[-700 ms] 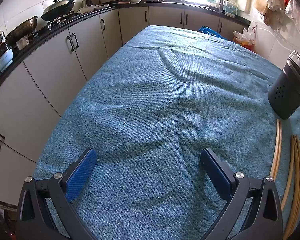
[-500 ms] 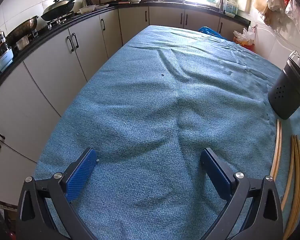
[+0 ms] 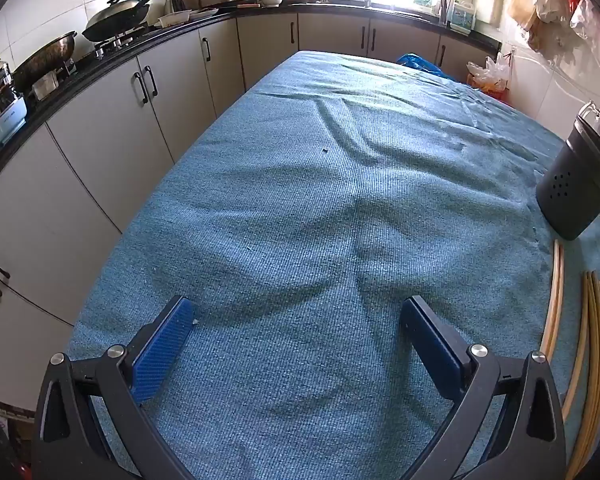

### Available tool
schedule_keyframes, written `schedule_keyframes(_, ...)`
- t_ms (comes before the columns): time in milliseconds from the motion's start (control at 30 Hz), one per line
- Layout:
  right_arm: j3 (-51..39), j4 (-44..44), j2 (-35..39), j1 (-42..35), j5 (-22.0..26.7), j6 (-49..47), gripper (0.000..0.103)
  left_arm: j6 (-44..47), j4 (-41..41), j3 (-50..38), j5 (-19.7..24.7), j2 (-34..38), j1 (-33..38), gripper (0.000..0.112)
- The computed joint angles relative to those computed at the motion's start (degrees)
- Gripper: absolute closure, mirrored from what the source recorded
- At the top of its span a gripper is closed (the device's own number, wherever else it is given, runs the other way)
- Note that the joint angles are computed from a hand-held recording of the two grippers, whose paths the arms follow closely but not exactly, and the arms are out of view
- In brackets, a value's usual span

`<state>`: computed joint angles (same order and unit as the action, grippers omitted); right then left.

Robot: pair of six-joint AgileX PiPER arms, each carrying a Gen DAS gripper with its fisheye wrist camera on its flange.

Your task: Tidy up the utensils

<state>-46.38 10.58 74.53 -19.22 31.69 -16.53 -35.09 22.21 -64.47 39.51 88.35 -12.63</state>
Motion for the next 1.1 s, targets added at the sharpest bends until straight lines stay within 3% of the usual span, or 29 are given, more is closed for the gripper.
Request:
schedule_keyframes(133,0.44,-5.55,-1.91,1.65,1.78,8.56,0.000,-1.06,0.56,0.13,1.78,-0.85,-0.41,0.009)
schedule_keyframes(300,0.39,-4.16,-2.14,1.01,2.54,6.67,0.000,-1.81,-1.04,2.22,3.41,-7.72,-2.31,0.009)
schedule_keyframes(533,1.68,-3.81,-4.82,0.36,5.33,5.73,0.000,-12.79,11.30,2.42,12.96,-18.54,-15.71,0.009)
schedule_keyframes(733,3.31,-5.30,-8.22,0.42,7.46,9.47,0.001,-18.84,18.57,0.60,20.21,-21.41,-26.19,0.009)
schedule_keyframes(900,5.82,-2.52,-16.46,-1.41,7.65,10.30,0.001,-18.96,17.98,0.34,20.17,-23.76,-29.50,0.009)
schedule_keyframes(1100,7.56,4.76,-33.44,-4.54,5.00,7.27,0.001,-24.41,23.47,1.64,20.49,-26.10,-36.81,0.009)
